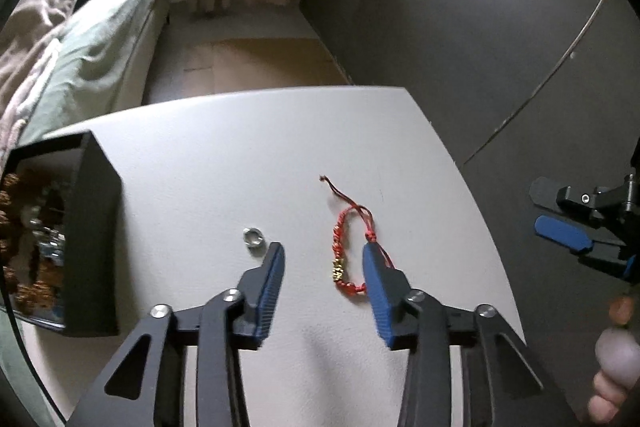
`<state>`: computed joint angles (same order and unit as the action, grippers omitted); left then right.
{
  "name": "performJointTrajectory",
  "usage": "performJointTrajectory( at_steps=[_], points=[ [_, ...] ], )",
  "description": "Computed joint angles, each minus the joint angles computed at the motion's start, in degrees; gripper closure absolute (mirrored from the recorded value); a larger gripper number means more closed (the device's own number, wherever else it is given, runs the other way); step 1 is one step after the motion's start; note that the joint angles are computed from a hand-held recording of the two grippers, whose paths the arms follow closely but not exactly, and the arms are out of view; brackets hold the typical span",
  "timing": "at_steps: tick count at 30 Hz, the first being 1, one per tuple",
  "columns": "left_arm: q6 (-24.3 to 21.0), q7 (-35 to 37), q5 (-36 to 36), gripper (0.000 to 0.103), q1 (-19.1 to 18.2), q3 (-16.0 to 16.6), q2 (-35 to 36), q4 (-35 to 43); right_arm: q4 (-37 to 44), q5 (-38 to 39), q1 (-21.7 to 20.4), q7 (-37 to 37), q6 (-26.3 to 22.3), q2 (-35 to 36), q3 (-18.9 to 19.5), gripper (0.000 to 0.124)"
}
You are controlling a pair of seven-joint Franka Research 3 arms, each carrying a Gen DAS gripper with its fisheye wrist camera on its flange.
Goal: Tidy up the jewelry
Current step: 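Grasp the red string bracelet with the left gripper and lift it, then lower the red string bracelet into the box with the left gripper while the right grasps the silver ring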
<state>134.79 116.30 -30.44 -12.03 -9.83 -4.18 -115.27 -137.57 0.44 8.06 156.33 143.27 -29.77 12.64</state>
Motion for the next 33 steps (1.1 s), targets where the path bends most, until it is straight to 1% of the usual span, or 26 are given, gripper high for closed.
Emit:
performJointTrajectory(
  at_steps=[6,8,9,11,12,13,15,17,22,25,28,30,33],
  points=[
    [-0.16,-0.56,2.42,0.064,-0.46,-0.89,1.27,0.12,0.54,-1.28,-1.29,1.03,-2.21,-0.32,0.1,0.054],
    [-0.49,-0.23,2.4,0.071,-0.54,-1.07,1.81,0.09,0.82,-1.95,-1.71,1.43,-3.22,-0.48,0.1,0.054],
    [1.45,-0.19,3.35,0.072,-0.71,-1.42,1.4,-0.95,0.71,-2.01,-1.76,1.65,-3.21,-0.65,0.02,0.054],
    [2.54,-1.14,5.65,0.077,-1.02,-1.78,1.01,-1.62,0.49,-2.08,-1.86,2.14,-3.13,-1.02,-0.02,0.054],
    [2.12,-1.5,6.23,0.091,-1.13,-1.77,1.09,-1.5,0.46,-2.17,-1.88,2.17,-3.05,-1.04,-0.02,0.054],
    [2.67,-2.22,7.18,0.097,-1.19,-1.82,1.03,-1.68,0.5,-2.31,-1.89,2.16,-2.92,-0.96,0.03,0.054],
    [1.8,-1.49,6.3,0.097,-1.14,-1.4,1.17,-1.32,0.18,-3.3,-2.69,3.87,-1.25,-1.04,1.03,0.054],
    [1.31,-1.69,5.43,0.097,-0.79,-0.99,1.0,-1.11,0.29,-3.88,-2.71,4.04,-1.14,-0.99,1.21,0.054],
    [0.45,0.46,1.05,0.098,0.07,0.17,-0.14,0.01,2.51,-4.0,-1.28,2.36,-1.31,1.67,1.02,0.054],
    [0.0,-0.05,0.2,0.098,0.65,0.78,-0.81,0.41,3.92,-4.4,-0.33,1.57,-0.33,3.49,1.15,0.054],
    [-1.35,0.04,-2.2,0.098,1.44,1.81,-1.02,1.41,5.33,-4.88,0.86,0.29,1.42,5.36,1.15,0.054],
    [-1.77,0.18,-3.74,0.098,2.08,2.38,-1.3,1.99,5.97,-4.55,1.84,-0.83,3.24,6.7,0.84,0.056],
    [-2.01,0.62,-5.68,0.098,2.81,3.08,-2.04,2.28,7.7,-3.92,3.18,-2.56,4.08,9.49,0.44,0.063]
  ],
)
